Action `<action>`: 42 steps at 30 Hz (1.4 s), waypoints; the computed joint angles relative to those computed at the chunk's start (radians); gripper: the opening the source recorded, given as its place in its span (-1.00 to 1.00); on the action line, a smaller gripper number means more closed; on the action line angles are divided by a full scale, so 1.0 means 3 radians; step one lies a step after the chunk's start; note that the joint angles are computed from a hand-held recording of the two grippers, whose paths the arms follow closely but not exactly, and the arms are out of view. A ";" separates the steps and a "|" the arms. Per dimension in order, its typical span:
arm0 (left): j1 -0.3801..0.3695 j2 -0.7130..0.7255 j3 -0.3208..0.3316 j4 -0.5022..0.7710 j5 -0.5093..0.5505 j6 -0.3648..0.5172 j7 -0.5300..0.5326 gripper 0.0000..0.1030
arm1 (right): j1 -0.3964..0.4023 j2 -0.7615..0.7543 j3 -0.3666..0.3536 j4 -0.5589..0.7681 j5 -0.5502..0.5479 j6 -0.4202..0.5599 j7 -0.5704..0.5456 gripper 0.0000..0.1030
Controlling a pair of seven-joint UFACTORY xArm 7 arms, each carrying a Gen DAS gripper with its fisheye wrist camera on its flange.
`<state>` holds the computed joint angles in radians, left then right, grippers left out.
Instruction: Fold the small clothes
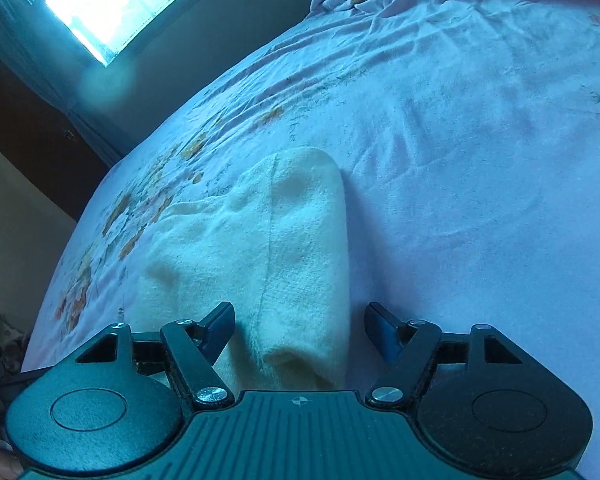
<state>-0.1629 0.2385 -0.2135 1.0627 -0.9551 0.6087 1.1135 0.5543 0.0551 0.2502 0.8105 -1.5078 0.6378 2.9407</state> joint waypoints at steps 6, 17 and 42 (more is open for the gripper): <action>0.0023 0.0061 -0.0013 0.0060 -0.0091 0.0089 -0.0036 0.05 | -0.0045 0.0101 -0.0053 0.0057 -0.0395 -0.0159 0.0354 -0.33; 0.0038 -0.0440 0.0092 -0.0242 -0.0490 0.0136 0.0272 -0.41 | 0.0123 -0.0019 0.0079 0.0247 -0.0197 0.0223 -0.0042 -0.53; 0.0470 -0.1418 0.0954 -0.1291 -0.0493 0.0163 0.1030 0.07 | 0.1193 0.1117 -0.0098 0.1699 0.0907 0.1017 -0.1383 -0.31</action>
<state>-0.0218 -0.1868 0.0727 0.6754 -1.1031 0.6575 1.4224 0.9123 0.3902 0.2209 1.3203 -1.2356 0.9429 2.5258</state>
